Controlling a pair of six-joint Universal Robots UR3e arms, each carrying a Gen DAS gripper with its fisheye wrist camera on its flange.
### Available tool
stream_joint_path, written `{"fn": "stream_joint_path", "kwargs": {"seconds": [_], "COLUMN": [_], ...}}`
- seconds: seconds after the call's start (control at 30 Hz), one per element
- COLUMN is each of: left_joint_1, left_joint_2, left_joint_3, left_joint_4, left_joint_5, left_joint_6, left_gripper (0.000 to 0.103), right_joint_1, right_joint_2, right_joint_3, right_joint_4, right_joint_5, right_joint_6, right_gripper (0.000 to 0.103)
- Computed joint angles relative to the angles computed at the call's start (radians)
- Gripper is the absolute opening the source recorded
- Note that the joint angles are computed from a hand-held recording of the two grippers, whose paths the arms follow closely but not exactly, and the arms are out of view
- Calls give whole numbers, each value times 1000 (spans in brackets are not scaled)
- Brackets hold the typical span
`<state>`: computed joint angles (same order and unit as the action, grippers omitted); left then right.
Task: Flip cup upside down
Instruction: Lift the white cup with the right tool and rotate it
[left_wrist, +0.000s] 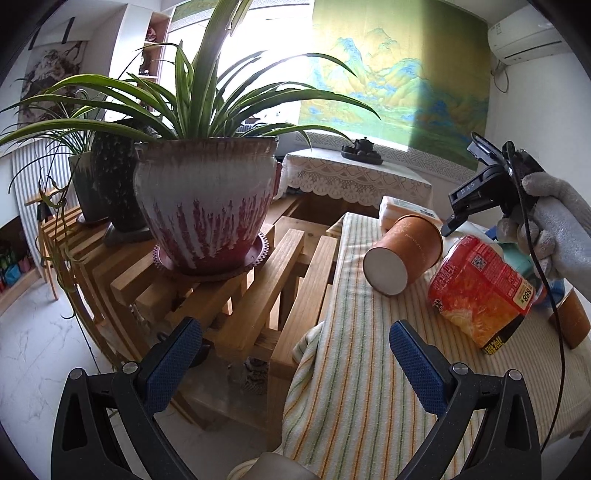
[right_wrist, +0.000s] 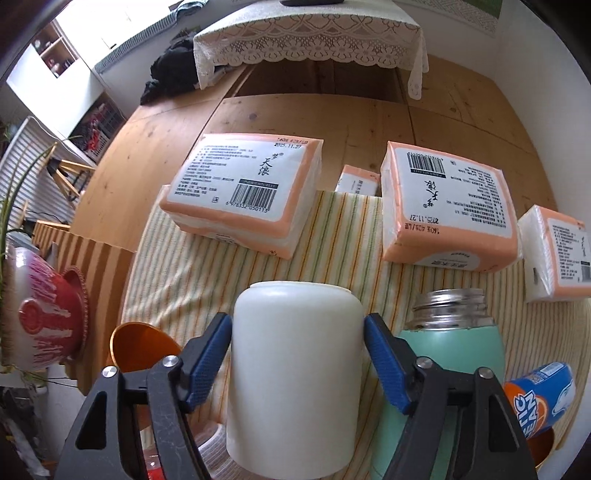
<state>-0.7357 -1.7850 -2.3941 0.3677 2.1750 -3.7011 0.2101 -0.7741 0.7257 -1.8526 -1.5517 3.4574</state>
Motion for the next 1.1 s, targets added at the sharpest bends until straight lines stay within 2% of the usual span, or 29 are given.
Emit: {"fn": "stream_joint_path", "kwargs": {"seconds": [0.1, 0.3, 0.47, 0.63, 0.8, 1.03, 1.1], "left_joint_1": [-1, -29, -54, -77, -103, -144, -164], "left_joint_2": [6, 20, -23, -85, -118, -134, -129], "left_joint_3": [2, 22, 131, 291, 389, 436, 435], "left_joint_4": [-8, -43, -142, -238, -284, -327, -335], "left_joint_5": [2, 16, 4, 29, 45, 54, 66], "left_joint_6": [0, -4, 54, 137, 168, 140, 123], "left_gripper": [102, 102, 102, 102, 102, 102, 102], "right_joint_1": [-3, -9, -13, -9, -16, -25, -5], "right_joint_2": [-22, -163, -316, -504, -700, -998, -1055], "right_joint_3": [45, 274, 479, 736, 971, 1281, 1353], "right_joint_4": [-38, -213, -378, -580, -718, -815, -845], "right_joint_5": [-3, 12, 20, -15, -21, -37, -75], "right_joint_6": [8, -8, -19, -32, -26, -44, -38], "right_gripper": [69, 69, 68, 68, 68, 68, 68]}}
